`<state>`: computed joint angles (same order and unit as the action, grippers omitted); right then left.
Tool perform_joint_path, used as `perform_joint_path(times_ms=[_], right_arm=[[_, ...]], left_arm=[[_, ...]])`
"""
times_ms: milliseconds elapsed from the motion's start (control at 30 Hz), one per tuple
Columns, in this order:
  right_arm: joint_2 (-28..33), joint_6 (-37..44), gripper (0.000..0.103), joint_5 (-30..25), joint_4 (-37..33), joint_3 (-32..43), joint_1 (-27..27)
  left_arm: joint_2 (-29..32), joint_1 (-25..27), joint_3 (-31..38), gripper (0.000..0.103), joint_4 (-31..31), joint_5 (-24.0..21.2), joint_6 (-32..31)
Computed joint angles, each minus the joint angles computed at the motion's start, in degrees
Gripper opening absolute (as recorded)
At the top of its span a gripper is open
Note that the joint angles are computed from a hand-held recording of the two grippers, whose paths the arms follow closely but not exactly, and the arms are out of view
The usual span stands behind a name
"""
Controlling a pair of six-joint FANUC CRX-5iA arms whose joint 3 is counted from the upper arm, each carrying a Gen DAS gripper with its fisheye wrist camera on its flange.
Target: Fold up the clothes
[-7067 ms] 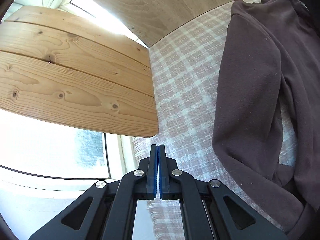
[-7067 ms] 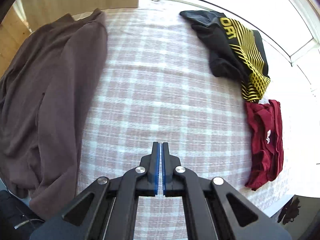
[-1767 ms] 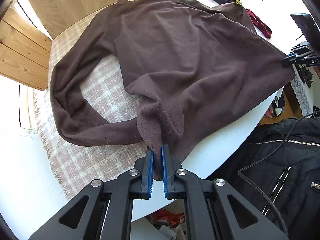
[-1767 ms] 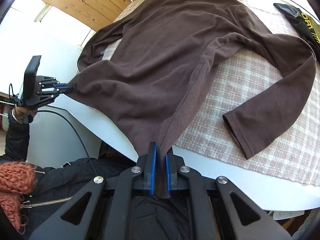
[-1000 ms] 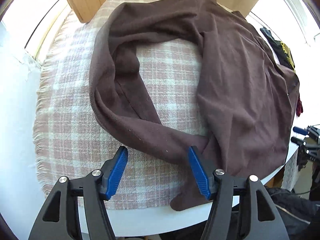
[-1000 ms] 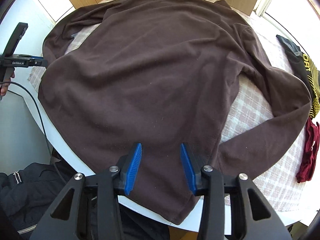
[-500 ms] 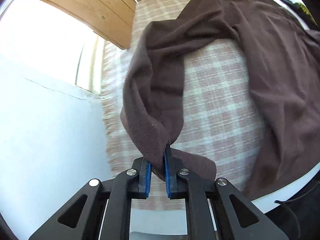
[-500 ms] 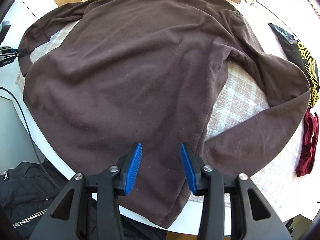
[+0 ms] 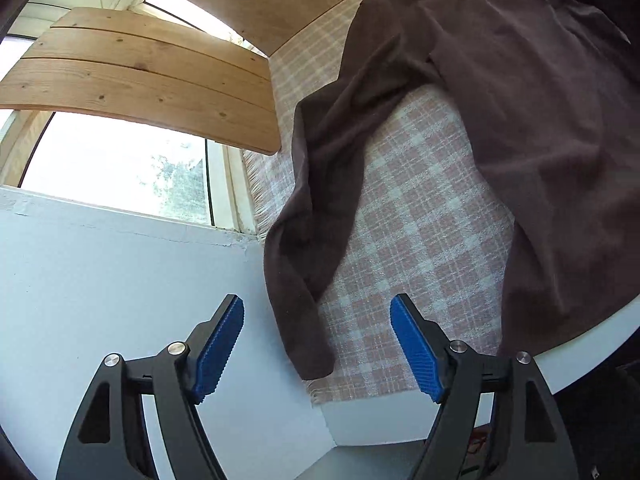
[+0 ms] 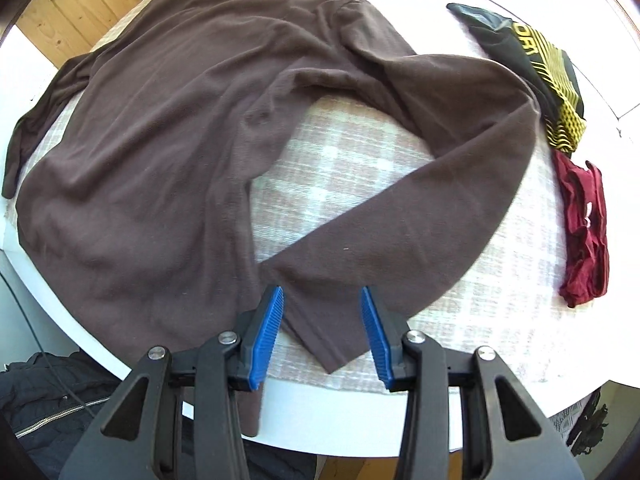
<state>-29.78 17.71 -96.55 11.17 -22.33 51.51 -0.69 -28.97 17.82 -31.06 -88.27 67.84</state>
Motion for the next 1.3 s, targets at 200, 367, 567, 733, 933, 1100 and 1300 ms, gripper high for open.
perform_joint_path(times_ms=[200,367,567,733,933,1100,1300], right_arm=[[-0.9,13.4,0.04,2.3,4.1,0.5,-9.5],[5.2,35.7,0.041,11.0,5.9,4.5,-23.7],[17.5,59.8,0.044,21.2,1.6,12.5,-38.7],[26.6,69.1,0.044,24.8,-3.8,18.7,-45.1],[31.9,72.8,0.045,28.0,-6.4,21.4,-47.5],[33.8,72.5,0.046,30.7,-6.3,22.0,-47.5],[36.9,73.5,0.05,30.1,-5.7,23.7,-46.7]], left_arm=[[-1.4,-2.3,2.4,0.074,-4.0,-6.0,8.0],[-2.1,-7.5,3.6,0.074,5.5,-6.6,18.9],[3.3,-18.1,-1.1,0.074,23.8,4.0,31.3],[8.4,-25.7,-4.2,0.074,33.0,13.0,40.6],[11.2,-32.0,-4.4,0.074,33.7,17.4,51.1],[13.2,-34.5,-2.3,0.074,29.9,18.5,57.6],[9.5,-35.7,-5.7,0.074,30.9,19.5,63.5]])
